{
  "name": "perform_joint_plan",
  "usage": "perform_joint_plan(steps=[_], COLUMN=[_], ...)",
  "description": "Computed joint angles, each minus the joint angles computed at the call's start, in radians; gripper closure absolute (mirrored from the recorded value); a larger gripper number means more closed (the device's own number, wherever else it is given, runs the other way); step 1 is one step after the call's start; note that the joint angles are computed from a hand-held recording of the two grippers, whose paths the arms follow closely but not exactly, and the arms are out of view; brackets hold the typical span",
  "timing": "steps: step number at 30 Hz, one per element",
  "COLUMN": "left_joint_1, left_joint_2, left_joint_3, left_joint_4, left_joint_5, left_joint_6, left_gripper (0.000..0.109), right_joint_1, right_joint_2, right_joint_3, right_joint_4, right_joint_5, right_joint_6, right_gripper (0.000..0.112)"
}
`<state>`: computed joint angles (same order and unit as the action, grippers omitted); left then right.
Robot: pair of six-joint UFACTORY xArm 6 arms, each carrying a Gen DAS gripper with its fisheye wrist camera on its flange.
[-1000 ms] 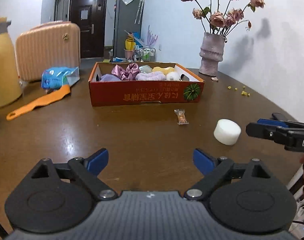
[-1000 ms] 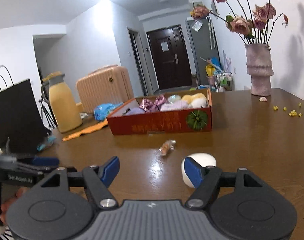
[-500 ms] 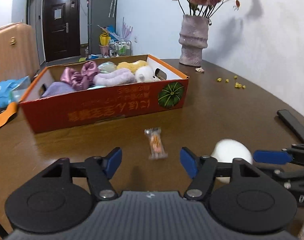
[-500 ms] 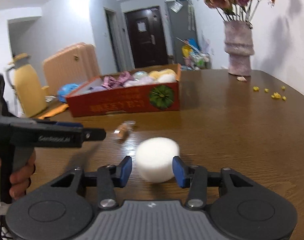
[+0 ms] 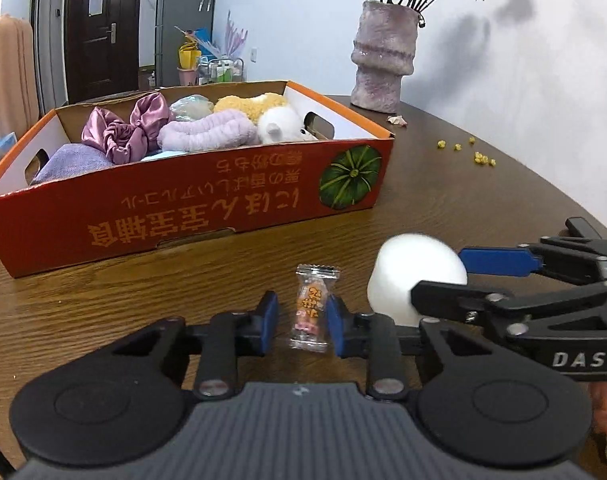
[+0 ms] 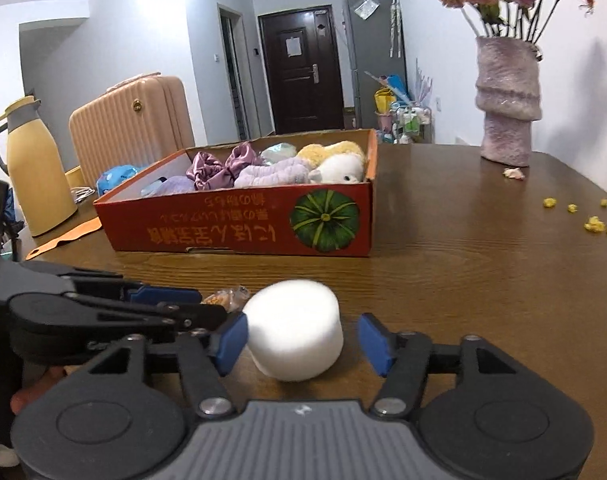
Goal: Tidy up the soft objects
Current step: 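Close the right gripper on the white sponge while the left gripper closes on the candy, then carry the sponge and candy into the box and open both grippers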
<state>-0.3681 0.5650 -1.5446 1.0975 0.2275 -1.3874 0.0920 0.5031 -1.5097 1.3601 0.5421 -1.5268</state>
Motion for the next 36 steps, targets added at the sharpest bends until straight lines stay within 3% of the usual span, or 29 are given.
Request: perform_joint_plan(steps=[5,13,26,32,36], left_joint_1=[0.007,0.005,-0.054,-0.067,-0.039], left_joint_2=[-0.003,-0.033,-0.335,-0.412,-0.408], left_joint_3=[0.005,0.036,0.326,0.380,0.351], left_joint_4=[0.042,0.079,0.373,0.459,0.491], left_joint_5=[-0.009,-0.017,0.108,0.129,0.114], left_joint_6=[-0.029,-0.060,-0.431,-0.519,-0.516], left_gripper=[0.093,0.094,0.094,0.094,0.094], right_joint_1=[0.020,0.019,-0.015,-0.015,-0.009], right_joint_2=[0.043,0.059,-0.213,-0.295,-0.286], right_joint_3=[-0.055,-0.077,0.227,0.304,0.266], right_joint_4=[-0.042,-0.030,0.141,0.179,0.165], right_joint_5=[0.023,0.066,0.101,0.110,0.120], right_joint_6=[0.037,0.049,-0.152,-0.201,-0.203], right_gripper=[0.048,0.076,0.078,0.078,0.078])
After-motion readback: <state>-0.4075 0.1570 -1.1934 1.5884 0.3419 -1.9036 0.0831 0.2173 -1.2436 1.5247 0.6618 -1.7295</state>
